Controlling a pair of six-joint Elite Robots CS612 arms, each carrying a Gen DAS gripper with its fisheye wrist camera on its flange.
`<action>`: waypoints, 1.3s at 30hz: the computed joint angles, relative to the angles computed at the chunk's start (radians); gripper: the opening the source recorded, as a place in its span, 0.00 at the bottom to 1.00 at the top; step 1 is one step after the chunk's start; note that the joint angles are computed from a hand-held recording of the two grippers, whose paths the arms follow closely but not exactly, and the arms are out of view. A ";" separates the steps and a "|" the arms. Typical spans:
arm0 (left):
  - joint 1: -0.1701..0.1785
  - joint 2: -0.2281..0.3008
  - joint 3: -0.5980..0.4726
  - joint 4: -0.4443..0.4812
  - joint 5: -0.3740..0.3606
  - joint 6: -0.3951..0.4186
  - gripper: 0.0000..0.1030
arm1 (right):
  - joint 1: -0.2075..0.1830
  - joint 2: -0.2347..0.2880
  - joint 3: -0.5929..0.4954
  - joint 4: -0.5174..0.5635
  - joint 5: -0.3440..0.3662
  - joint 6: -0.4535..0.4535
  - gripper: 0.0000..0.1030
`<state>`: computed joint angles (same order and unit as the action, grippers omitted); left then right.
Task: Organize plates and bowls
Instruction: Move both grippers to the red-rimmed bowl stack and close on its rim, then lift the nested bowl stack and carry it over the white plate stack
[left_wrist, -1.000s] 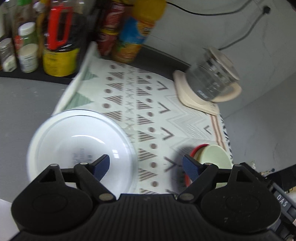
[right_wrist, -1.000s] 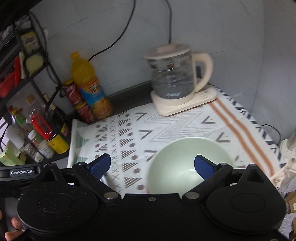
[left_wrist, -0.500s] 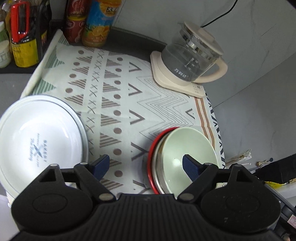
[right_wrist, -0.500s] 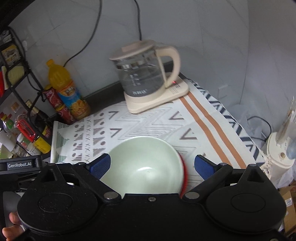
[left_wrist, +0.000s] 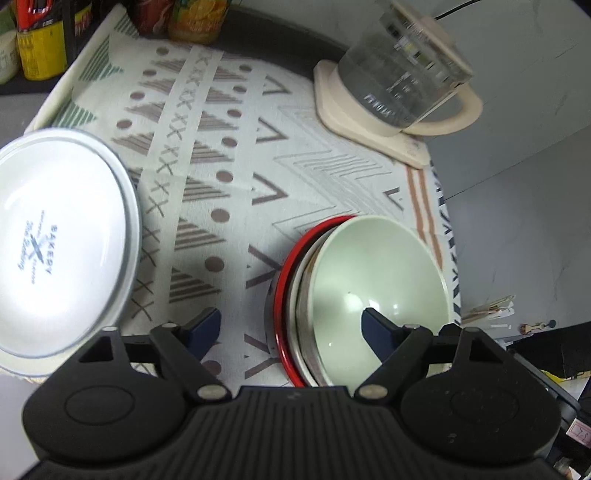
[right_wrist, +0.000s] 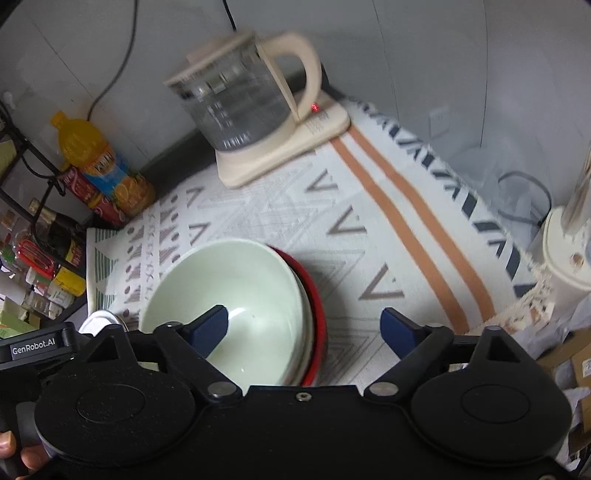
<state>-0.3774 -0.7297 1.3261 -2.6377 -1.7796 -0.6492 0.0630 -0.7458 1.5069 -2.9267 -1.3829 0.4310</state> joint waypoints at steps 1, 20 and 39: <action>0.000 0.004 -0.001 -0.003 -0.001 -0.007 0.78 | -0.004 0.005 -0.004 0.009 0.017 -0.003 0.79; -0.004 0.050 -0.029 0.021 -0.021 -0.161 0.31 | -0.028 0.082 -0.136 0.258 0.161 -0.160 0.37; -0.001 0.024 0.008 -0.051 0.023 -0.137 0.30 | -0.017 0.085 -0.140 0.188 0.162 -0.163 0.27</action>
